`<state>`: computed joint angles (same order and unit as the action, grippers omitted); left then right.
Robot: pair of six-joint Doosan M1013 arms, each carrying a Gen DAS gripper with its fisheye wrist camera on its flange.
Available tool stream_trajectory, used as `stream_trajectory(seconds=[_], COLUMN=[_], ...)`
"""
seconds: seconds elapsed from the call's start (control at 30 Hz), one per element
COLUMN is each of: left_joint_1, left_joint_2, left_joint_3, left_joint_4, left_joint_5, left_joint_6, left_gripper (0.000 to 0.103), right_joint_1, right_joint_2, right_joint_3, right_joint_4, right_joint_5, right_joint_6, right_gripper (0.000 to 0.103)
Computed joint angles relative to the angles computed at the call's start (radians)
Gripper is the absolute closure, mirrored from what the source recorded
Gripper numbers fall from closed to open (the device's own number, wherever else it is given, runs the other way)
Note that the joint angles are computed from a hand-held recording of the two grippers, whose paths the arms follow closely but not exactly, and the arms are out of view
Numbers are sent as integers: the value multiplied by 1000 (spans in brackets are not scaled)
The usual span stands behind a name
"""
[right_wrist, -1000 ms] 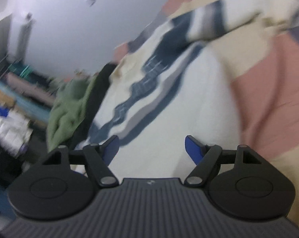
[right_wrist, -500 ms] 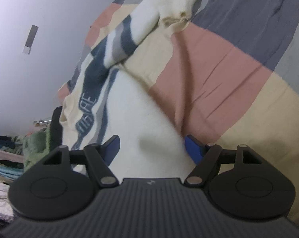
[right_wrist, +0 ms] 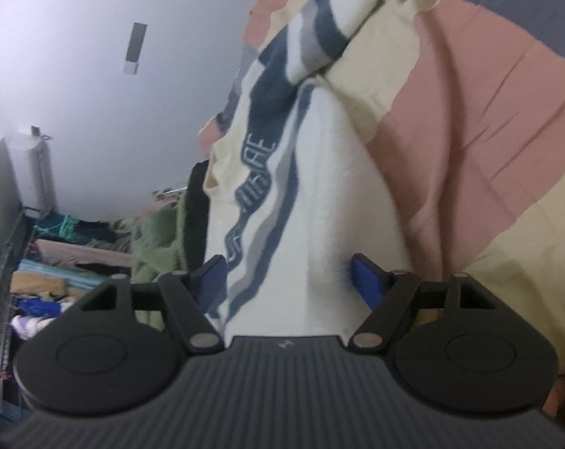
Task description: Fold large clothes
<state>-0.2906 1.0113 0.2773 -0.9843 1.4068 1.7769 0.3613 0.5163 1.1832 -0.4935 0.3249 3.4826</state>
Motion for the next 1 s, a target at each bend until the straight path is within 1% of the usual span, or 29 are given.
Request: stream_trajectory(seconds=[0.1,0.13,0.2,0.23,0.3,0.37,0.43,0.5,0.57,0.63,0.7,0.8,0.87,0.9,0.97,1.0], left_joint_1=[-23,-31,-36,-37,-42,-35,-22,-7,12,35,49,64,66,67,67,66], left_joint_2=[17,11,-11,-23,-37,-32,-28,-31,-16,-11,1,21,29,29,29,42], left_joint_3=[-34,-21,28,54,78,77,76,86,64,67,53,28,19,19,15,-11], left_joint_4=[58,97,121,126,179,184,163,147,106,57,39,18,13,12,12,15], left_joint_5=[25,15,-12,-26,-48,-53,-63,-84,-85,-101,-115,-117,-114,-114,-112,-104], left_joint_6=[12,23,67,91,113,98,61,36,-25,-92,-139,-208,-232,-235,-242,-254], left_gripper=[38,39,43,48,79,90,92,93,93,93,93,93,93,93,93,93], right_joint_1=[-4,-7,-11,-13,-15,-17,-18,-16,-14,-10,-7,-3,-5,-8,-14,-16], right_joint_2=[-8,-10,-11,-8,-7,-5,-5,-5,-6,-6,-3,13,31,41,56,64], right_joint_3=[16,23,26,23,22,19,17,16,15,10,0,-36,-66,-79,-94,-104], right_joint_4=[16,23,71,103,151,177,198,189,180,156,178,250,346,405,503,537], right_joint_5=[-39,-55,-70,-72,-74,-71,-69,-69,-68,-67,-60,9,71,96,112,123], right_joint_6=[-16,-19,-62,-92,-141,-172,-195,-195,-203,-210,-262,-357,-442,-483,-553,-583], right_gripper=[27,27,27,27,27,27,27,28,27,27,27,28,29,32,40,45])
